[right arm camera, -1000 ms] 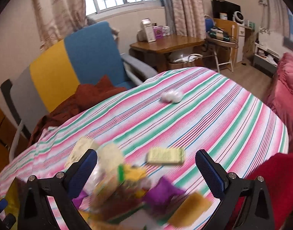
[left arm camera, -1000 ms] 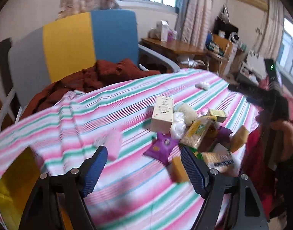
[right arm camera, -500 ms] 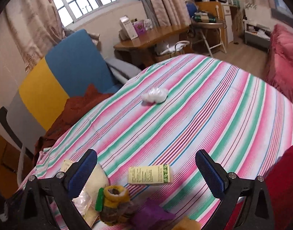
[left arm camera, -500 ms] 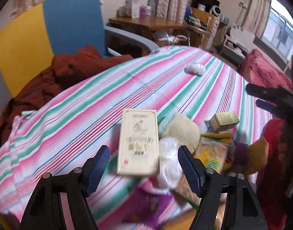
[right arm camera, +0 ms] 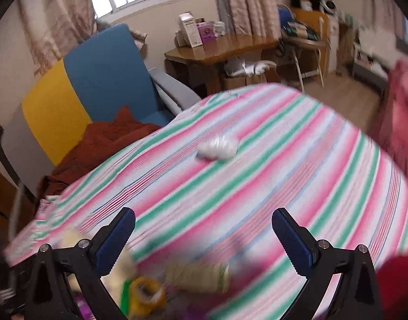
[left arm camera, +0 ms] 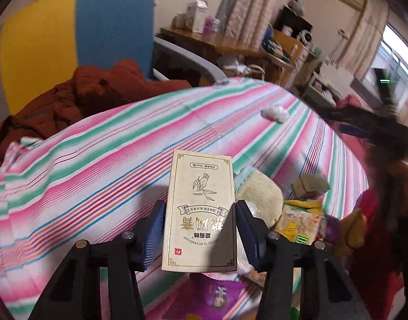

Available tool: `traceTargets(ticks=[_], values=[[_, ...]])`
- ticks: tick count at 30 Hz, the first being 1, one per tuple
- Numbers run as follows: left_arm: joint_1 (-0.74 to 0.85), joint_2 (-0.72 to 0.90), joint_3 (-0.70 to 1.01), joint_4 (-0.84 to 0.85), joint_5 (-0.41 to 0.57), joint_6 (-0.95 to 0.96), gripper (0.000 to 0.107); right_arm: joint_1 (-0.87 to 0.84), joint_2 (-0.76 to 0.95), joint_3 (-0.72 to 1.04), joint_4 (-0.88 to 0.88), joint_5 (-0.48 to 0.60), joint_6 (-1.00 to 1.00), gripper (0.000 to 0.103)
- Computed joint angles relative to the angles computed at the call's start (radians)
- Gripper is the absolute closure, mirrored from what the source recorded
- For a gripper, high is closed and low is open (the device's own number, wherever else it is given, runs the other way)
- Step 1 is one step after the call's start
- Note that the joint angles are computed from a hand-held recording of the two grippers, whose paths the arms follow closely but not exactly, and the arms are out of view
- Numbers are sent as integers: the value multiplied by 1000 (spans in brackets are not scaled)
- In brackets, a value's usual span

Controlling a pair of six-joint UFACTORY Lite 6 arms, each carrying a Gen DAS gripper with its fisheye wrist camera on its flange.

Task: Organize objects
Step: 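Grasp the cream printed box with the left gripper while the right grasps a white bag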

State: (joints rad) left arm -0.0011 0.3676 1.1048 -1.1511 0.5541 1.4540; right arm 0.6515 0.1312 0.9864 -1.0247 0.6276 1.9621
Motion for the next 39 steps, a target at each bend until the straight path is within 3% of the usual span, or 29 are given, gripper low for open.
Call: traceTargets(ticks=[3,6,13,14,15,17,19,28,32,39], values=[[53,-37,-21,-15,40,-2,54,-146,133,139,101,-58,-286,0],[77,-76,-52,-22,49,5,54,-229,308,343,199,-23,-593,0],[94,-145,-107,-11,73,-33,54,-335,665,741,358,90,-931,7],[91,-157,-118,-7,75,-41,54,-343,700,781,363,102,-949,12],[90,-165,-127,1,75,-50,54,-352,726,806,377,101,-968,27],[94,-191,-153,11,86,-61,54,-376,789,879,474,106,-1074,48],[97,-228,-183,17,87,-66,54,-381,759,841,517,71,-1115,73],[209,-444,-335,59,172,-93,54,-328,466,451,686,-66,-1230,73],[301,-556,-401,86,225,-88,54,-239,333,348,687,-93,-1182,73],[616,-706,-461,156,402,-58,53,64,251,434,590,1,-983,73]])
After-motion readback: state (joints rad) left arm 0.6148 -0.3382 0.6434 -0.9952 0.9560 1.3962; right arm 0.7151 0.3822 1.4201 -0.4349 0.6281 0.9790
